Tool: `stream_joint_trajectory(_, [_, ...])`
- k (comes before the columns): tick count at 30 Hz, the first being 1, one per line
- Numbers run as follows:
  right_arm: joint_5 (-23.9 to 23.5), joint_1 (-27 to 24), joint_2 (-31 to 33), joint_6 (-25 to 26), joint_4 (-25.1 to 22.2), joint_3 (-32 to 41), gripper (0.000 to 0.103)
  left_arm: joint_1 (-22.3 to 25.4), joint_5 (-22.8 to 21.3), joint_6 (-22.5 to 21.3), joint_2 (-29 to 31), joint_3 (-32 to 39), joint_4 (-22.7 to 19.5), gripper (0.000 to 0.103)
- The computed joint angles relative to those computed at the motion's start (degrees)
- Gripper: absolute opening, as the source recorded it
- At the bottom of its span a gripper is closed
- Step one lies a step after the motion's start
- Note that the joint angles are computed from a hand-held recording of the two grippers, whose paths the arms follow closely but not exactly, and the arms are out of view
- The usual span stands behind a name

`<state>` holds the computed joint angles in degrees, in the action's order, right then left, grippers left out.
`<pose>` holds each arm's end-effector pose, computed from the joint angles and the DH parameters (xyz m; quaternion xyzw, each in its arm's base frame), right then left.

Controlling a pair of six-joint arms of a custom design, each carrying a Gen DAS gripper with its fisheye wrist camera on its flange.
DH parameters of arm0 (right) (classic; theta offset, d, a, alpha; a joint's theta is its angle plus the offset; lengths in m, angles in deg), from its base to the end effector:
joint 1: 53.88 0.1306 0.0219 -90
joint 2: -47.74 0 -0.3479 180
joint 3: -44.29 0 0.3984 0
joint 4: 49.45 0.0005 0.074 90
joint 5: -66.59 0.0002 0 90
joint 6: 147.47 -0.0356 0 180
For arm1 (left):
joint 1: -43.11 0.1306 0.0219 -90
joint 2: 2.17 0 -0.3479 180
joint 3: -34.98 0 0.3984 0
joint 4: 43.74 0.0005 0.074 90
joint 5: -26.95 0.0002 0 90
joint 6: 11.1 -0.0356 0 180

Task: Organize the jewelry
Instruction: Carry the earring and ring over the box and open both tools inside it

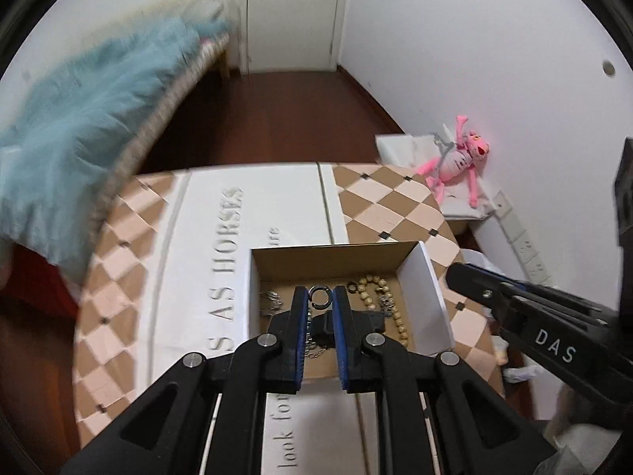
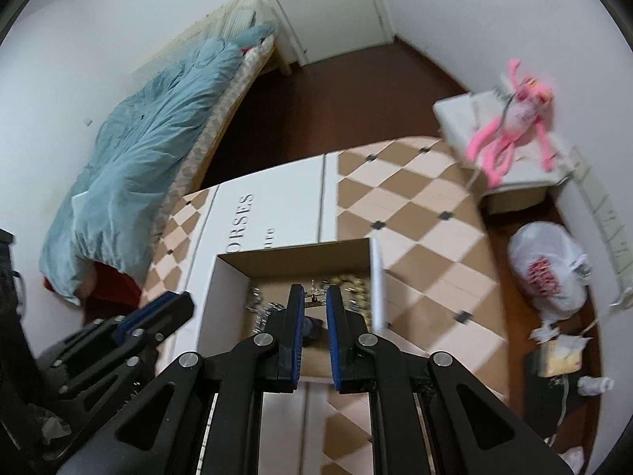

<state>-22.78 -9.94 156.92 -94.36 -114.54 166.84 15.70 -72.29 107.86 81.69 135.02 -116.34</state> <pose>0.4266 0.4098 0.4652 -0.0563 0.9430 0.2086 0.2530 0.3819 -0.1922 0.4965 -0.0362 0.9539 -0.0680 0.2902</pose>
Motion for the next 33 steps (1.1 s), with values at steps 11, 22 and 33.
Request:
stream_joint_trajectory(11, [-6.48, -3.63, 17.83, 4.48, -18.74, 24.12, 0.012, 6.94, 9.85, -2.7, 11.4, 10.85, -8.47, 0.012])
stream_joint_trajectory(22, [-4.04, -3.87, 20.83, 4.53, -23.96, 29.95, 0.024, 8.0, 5.34, -2.75, 12.21, 12.79, -11.58, 0.065])
stream_joint_trajectory(33, [6.06, -0.75, 18.55, 5.51, -27.52, 27.17, 0.095, 6.68, -3.04, -1.63, 6.84, 6.74, -10.65, 0.102])
